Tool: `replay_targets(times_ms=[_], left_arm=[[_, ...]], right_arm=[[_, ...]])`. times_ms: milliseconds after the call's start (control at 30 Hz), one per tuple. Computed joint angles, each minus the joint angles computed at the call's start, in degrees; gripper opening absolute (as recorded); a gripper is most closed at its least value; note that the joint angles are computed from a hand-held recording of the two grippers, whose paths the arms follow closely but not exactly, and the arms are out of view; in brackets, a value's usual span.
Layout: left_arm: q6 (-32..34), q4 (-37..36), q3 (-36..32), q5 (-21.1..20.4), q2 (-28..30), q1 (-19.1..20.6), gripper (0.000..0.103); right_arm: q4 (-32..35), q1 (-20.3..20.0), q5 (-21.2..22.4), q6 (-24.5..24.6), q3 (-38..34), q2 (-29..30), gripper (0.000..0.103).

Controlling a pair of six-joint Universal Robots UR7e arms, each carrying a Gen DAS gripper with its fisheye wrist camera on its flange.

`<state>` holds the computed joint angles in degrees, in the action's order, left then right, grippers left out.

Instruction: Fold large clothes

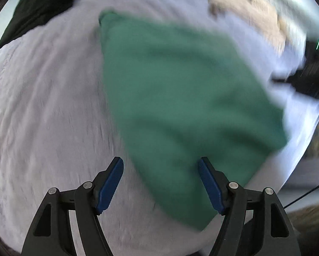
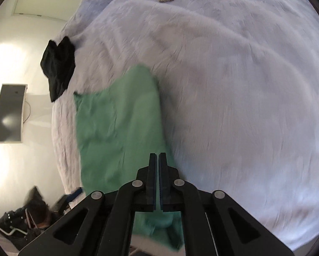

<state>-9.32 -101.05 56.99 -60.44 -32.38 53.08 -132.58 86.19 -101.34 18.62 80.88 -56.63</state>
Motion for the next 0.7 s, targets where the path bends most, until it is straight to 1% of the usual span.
replay_targets(times_ms=[33, 100, 133, 167, 200, 233, 300, 333, 367, 433, 467, 600, 700], left_arm=[[-0.1, -2.0, 3.6, -0.3, -1.6, 0.2, 0.074], [-1.5, -4.1, 6.7, -1.8, -3.4, 0.7, 0.076], [-2.7, -4.3, 7.0, -2.5, -3.8, 1.0, 0.08], [-3.3, -4.0, 6.8, -2.9, -3.8, 1.2, 0.081], [-3.8, -3.5, 6.4, -3.4, -3.7, 1.4, 0.081], [-3.9, -3.2, 6.1, -3.6, -3.6, 1.5, 0.081], [-3.6, -3.1, 6.3, -3.4, -3.7, 1.4, 0.081], [-3.6, -2.9, 6.3, -3.2, -3.6, 1.3, 0.081], [-3.7, -2.7, 6.1, -3.2, -3.5, 1.3, 0.081], [-4.6, -2.1, 5.5, -3.6, -3.2, 1.5, 0.081], [-5.0, -1.9, 5.2, -3.9, -3.1, 1.6, 0.082], [-6.4, -0.9, 4.4, -4.3, -2.7, 1.8, 0.082], [-7.9, 0.7, 3.8, -3.6, -2.4, 1.5, 0.082]], right_arm=[[-0.1, 0.4, 0.2, 0.5, 1.2, -0.7, 0.004], [0.7, 0.6, 0.9, 1.1, 3.7, -2.7, 0.015], [1.1, 1.0, 0.8, 1.5, 4.3, -2.9, 0.037], [1.3, 1.5, 0.3, 1.8, 5.1, -3.3, 0.062], [0.4, 2.3, -0.3, 1.8, 6.3, -3.8, 0.066], [-0.4, 3.0, -0.9, 1.5, 6.9, -3.8, 0.066], [-0.7, 4.2, -2.0, 0.9, 8.3, -4.3, 0.06], [0.1, 4.8, -3.1, 1.1, 8.4, -4.2, 0.047], [1.5, 5.2, -4.6, 1.4, 8.2, -3.8, 0.032], [5.3, 6.1, -9.8, 2.1, 7.2, -2.6, 0.018], [6.5, 6.1, -11.6, 2.7, 7.1, -2.2, 0.018], [10.0, 4.3, -15.3, 7.3, 7.9, -1.6, 0.018], [9.7, 3.9, -15.6, 8.4, 8.8, -1.6, 0.018]])
